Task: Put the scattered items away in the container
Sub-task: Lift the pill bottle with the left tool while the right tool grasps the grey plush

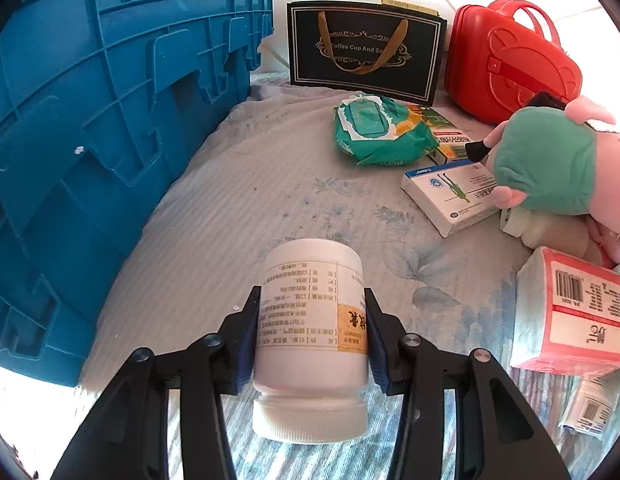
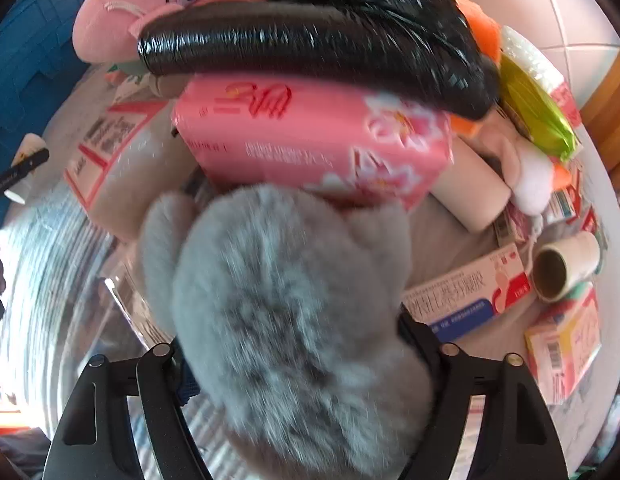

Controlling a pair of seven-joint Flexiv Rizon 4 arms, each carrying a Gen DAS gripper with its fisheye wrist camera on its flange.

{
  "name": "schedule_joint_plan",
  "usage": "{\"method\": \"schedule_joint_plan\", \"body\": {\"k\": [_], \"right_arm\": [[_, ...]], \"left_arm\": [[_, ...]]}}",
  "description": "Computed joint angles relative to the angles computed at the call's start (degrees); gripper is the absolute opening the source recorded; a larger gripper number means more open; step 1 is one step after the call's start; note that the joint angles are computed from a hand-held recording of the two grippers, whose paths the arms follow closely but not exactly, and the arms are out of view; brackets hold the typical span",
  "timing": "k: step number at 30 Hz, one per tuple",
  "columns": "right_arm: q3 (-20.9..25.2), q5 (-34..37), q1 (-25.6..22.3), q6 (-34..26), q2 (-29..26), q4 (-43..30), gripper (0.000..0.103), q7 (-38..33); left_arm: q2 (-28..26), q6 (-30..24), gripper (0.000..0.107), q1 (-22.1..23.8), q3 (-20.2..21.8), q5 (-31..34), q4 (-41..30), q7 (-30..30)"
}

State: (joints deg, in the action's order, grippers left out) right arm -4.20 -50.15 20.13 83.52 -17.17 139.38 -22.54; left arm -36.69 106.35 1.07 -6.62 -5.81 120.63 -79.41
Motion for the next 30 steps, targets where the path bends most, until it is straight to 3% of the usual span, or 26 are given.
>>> {"method": "schedule_joint_plan", "body": {"k": [1,4,11,18,21,27,30], "right_arm": [[0.73,0.76,-0.35,-0.18,0.01,-0.29,0.046,-0.96],[2.79,3.53,-0.68,-0.91,0.39,-0.4,0.041,-3.38],[1.12,0.42,0.53,0.38,4.24,2.79,0.039,2.56],[5.31,-0.59,-3.01,-1.83,9.18,4.7,0.039,6.56],[8.01,2.18,-4.49,-3.68,10.94,4.41,0.039,6.04],[11.77,5.23,-5.43,-7.64,15.02,4.48,0.039,9.26],[13.86,9.61,-5.49,-10.79,18.09,4.17,0.039,8.31]], "left_arm": [[0.29,0.13,0.045,0.37,-0.32,0.28,0.33,0.03],[0.83,0.31,0.045,1.26,-1.21,1.01,0.63,0.2],[2.19,0.2,0.045,3.37,-3.69,2.9,0.9,0.91],[4.31,-0.37,0.045,6.44,-7.56,5.33,2.07,1.91],[6.15,-1.23,0.045,8.38,-10.0,6.29,2.79,2.47],[10.77,-2.68,0.045,18.8,-21.97,9.6,5.29,4.03],[13.63,-4.28,0.045,26.61,-30.98,10.15,6.84,5.09]]}}
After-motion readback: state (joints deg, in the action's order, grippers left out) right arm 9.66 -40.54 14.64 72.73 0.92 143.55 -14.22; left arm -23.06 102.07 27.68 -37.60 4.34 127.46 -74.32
